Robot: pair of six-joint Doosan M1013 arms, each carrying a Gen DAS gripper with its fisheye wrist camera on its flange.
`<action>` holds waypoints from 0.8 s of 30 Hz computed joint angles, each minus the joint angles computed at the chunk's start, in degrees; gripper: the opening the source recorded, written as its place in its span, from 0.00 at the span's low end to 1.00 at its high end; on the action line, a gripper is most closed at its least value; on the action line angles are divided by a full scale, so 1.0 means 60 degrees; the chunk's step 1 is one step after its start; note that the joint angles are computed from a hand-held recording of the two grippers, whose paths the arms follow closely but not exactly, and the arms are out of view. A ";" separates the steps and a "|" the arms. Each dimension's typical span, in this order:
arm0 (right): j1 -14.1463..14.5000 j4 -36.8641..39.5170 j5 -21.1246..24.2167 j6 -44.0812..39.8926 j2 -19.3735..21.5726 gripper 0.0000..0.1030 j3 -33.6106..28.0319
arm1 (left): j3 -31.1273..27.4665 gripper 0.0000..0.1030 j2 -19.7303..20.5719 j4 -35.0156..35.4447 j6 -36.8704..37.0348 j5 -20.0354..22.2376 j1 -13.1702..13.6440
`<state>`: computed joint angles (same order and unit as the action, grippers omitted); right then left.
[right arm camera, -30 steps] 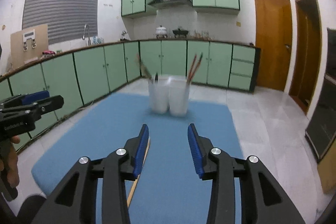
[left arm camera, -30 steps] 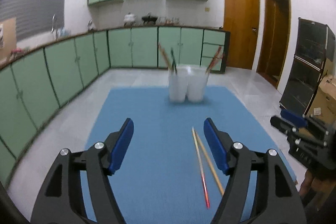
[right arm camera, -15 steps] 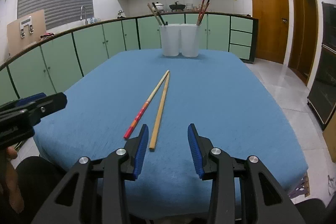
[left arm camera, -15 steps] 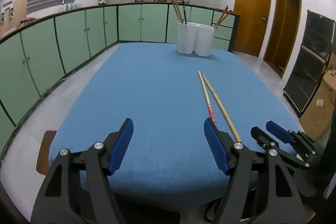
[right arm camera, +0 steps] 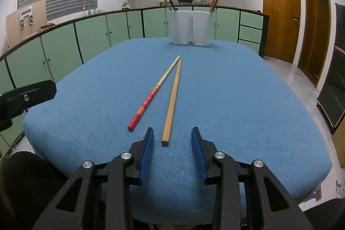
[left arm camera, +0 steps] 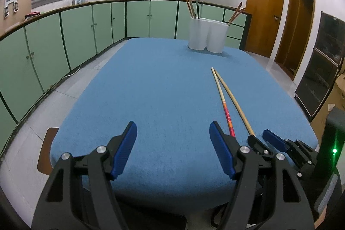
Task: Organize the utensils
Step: 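Move both tools back toward the last two chopsticks, then grasp the plain wooden chopstick with the right tool while the left tool grasps the red-patterned one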
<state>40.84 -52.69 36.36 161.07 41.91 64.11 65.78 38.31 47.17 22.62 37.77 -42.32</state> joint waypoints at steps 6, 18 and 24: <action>-0.0060 -0.0210 0.0216 0.0256 -0.0005 0.08 0.0031 | -0.0091 0.66 0.0091 -0.0035 0.0105 0.0035 -0.0038; -0.0243 -0.0630 0.0660 0.1415 -0.0328 0.08 0.0606 | -0.0768 0.66 0.0552 -0.1003 0.1236 -0.0062 -0.0177; -0.0349 -0.0822 0.0670 0.1780 -0.0503 0.08 0.0920 | -0.1271 0.66 0.0923 -0.1056 0.1208 0.0037 -0.0303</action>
